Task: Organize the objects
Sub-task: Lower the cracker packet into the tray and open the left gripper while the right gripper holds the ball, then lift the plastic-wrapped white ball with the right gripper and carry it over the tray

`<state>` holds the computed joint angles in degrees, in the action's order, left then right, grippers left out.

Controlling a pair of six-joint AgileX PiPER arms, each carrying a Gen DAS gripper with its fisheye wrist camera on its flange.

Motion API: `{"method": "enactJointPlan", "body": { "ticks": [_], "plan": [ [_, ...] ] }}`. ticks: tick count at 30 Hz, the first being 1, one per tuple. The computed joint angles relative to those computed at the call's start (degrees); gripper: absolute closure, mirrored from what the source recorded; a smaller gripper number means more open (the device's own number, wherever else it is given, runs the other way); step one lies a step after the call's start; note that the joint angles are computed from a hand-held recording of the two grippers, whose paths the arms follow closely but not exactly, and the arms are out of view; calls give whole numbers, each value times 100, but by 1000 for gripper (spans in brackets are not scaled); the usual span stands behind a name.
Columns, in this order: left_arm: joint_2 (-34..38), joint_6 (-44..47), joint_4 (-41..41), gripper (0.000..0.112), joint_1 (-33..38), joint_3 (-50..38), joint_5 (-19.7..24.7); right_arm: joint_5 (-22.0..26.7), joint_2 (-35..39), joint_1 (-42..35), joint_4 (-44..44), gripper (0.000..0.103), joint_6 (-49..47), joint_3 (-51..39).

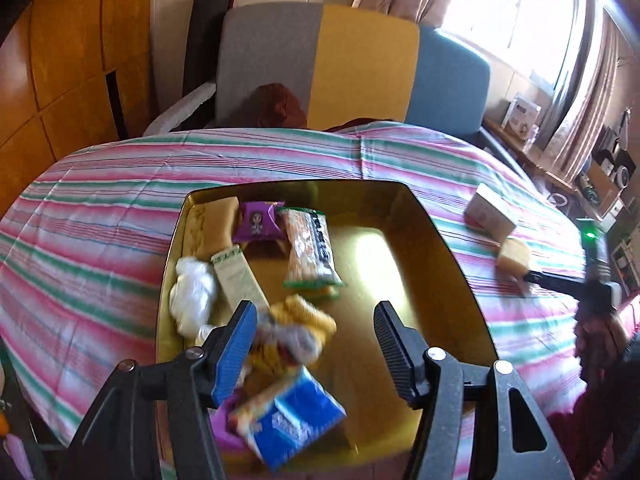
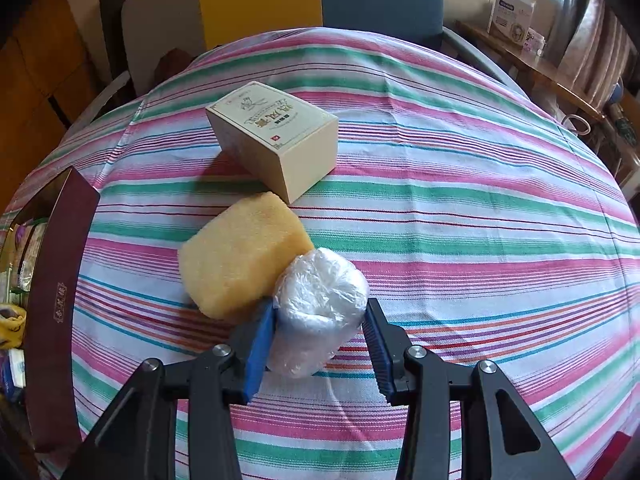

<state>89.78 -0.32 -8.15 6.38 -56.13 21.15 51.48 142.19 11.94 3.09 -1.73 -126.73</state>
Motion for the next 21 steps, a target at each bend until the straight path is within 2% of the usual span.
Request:
{"method": "enactJointPlan", "body": {
  "ticks": [2, 5, 8, 12, 15, 21],
  "plan": [
    [-248, -185, 176, 51, -10, 239, -55, -37, -30, 15, -37, 59, 13, 56],
    [-504, 81, -135, 51, 58, 443, 25, -93, -74, 27, -66, 59, 12, 144],
    [-655, -265, 147, 51, 6, 610, 25, -108, -80, 29, -74, 59, 13, 160],
    [-767, -221, 69, 51, 25, 836, -27, -151, -99, 37, -103, 59, 10, 206],
    [-852, -971, 804, 51, -127, 976, -69, -157, -104, 37, -101, 59, 16, 216],
    [-886, -1575, 1362, 51, -169, 1111, -91, -249, -155, 46, -145, 59, 19, 337]
  ]
}}
